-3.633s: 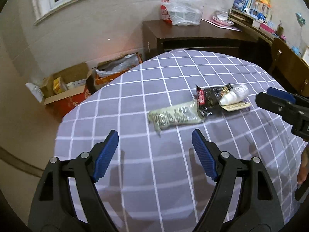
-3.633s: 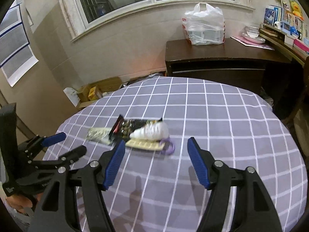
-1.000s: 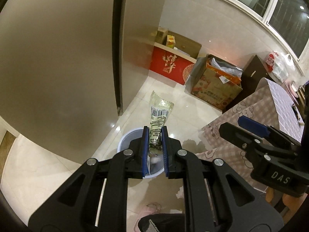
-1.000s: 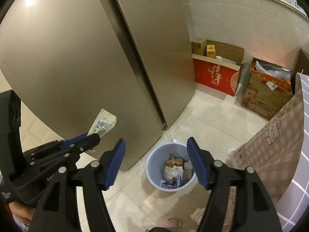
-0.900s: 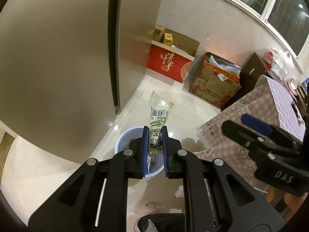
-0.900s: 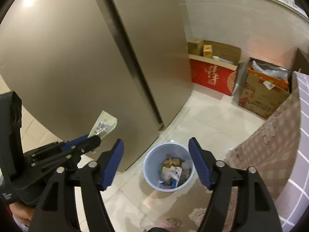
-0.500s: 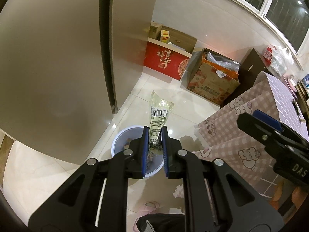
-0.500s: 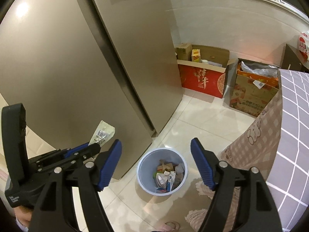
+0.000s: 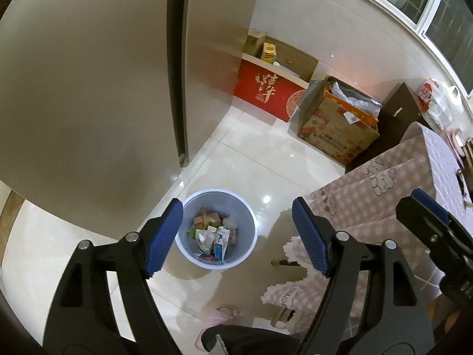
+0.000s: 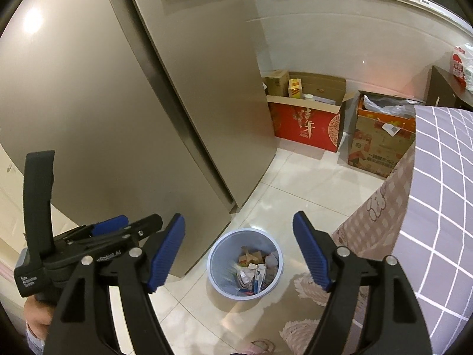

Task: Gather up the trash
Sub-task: 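Move both tools back toward the table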

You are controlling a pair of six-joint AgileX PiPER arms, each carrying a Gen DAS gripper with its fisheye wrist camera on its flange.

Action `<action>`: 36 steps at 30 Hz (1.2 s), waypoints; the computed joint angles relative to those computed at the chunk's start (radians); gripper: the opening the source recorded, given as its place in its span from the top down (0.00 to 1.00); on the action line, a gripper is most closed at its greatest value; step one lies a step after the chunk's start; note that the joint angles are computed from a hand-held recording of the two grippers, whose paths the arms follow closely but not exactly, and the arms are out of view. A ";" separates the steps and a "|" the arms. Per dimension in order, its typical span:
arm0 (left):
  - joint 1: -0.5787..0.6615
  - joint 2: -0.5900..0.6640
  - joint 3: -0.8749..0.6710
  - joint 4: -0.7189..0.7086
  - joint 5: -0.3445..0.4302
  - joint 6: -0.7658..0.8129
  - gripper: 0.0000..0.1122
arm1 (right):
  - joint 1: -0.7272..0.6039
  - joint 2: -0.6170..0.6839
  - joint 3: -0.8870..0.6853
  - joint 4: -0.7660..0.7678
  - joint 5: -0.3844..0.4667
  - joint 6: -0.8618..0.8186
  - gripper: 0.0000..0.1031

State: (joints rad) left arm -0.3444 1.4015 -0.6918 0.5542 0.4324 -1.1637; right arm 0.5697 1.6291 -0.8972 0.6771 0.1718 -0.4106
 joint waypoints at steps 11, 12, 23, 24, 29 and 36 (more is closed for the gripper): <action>-0.208 -0.031 -0.128 0.074 0.183 -0.119 0.33 | -0.117 -0.151 0.069 0.085 0.083 -0.132 0.28; -0.242 -0.022 -0.153 0.093 0.205 -0.142 0.33 | -0.148 -0.178 0.080 0.091 0.100 -0.149 0.28; -0.518 0.298 -0.628 0.094 0.368 -0.093 0.33 | -0.750 -0.382 0.141 0.210 0.371 -0.580 0.28; -0.536 0.346 -0.701 0.072 0.383 -0.057 0.33 | -0.835 -0.378 0.138 0.226 0.400 -0.646 0.28; -0.588 0.587 -1.070 -0.056 0.453 0.144 0.33 | -1.163 -0.276 0.086 0.294 0.473 -0.911 0.28; -0.607 0.974 -1.768 -0.169 0.735 0.395 0.33 | -1.217 -0.046 -0.071 0.224 0.363 -0.962 0.28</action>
